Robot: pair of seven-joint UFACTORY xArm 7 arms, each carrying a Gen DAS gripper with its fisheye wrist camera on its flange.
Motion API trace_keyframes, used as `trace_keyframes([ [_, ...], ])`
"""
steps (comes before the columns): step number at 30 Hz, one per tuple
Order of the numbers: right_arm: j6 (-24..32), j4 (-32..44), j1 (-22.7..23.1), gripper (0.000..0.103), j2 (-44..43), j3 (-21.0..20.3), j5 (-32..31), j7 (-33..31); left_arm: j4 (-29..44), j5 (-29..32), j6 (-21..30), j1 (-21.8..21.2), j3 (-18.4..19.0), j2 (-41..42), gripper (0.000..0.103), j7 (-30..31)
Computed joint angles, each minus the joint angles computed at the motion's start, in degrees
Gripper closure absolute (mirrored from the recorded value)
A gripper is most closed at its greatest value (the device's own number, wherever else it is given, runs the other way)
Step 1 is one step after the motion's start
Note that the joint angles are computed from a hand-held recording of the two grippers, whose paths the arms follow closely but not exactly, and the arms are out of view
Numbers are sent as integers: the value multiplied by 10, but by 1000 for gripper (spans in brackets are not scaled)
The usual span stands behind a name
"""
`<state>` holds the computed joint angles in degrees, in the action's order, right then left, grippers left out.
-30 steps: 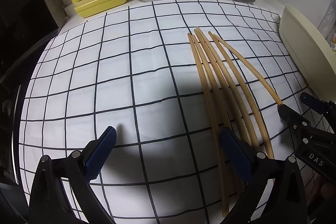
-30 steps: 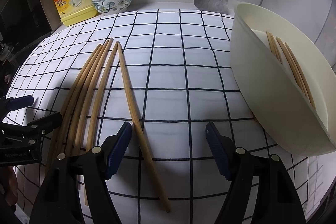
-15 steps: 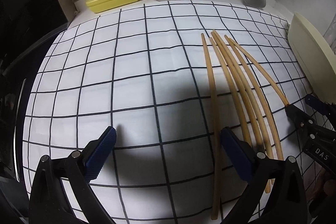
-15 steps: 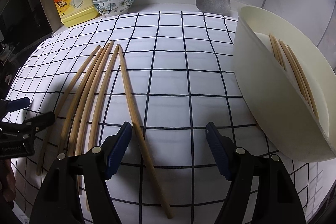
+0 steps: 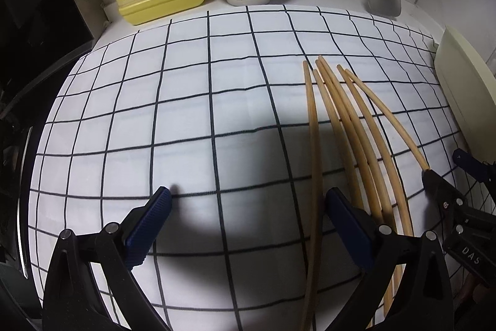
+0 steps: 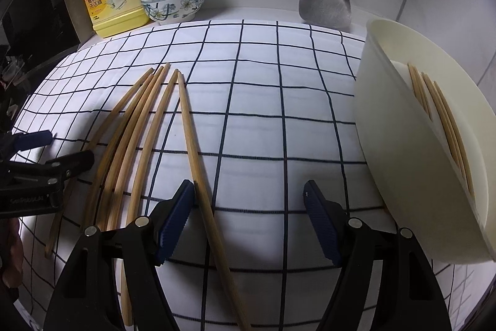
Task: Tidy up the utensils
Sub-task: 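Grasp one chopstick with left tool while right tool grasps another chopstick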
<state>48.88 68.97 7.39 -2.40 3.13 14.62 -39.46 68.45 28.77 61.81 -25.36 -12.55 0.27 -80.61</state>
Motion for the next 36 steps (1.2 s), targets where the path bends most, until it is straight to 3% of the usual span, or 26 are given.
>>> trace_keyframes([
  [8, 5, 6, 2, 34, 7, 2, 16, -20, 9, 21, -17, -3, 6, 15, 7, 0],
  [11, 6, 4, 2, 35, 6, 1, 24, -30, 7, 34, -32, -6, 3, 12, 27, 17],
  [13, 10, 5, 2, 41, 6, 1, 34, -42, 13, 36, -37, -8, 2, 16, 43, 31],
  [17, 14, 3, 4, 54, 3, 3, 43, -60, 19, 39, -42, -13, 2, 19, 63, 38],
  [19, 18, 2, 5, 59, 1, 2, 48, -66, 18, 38, -47, -14, 2, 18, 78, 40],
  [23, 16, -3, 6, 90, -5, 3, 49, -70, 25, 39, -43, -17, 1, 23, 88, 54],
  [24, 15, -4, 7, 93, -6, 2, 48, -69, 30, 35, -41, -18, 2, 26, 94, 63],
  [36, 60, 15, 2, 97, -3, 0, 53, -31, 18, -4, -49, -14, 5, 9, 96, 79],
])
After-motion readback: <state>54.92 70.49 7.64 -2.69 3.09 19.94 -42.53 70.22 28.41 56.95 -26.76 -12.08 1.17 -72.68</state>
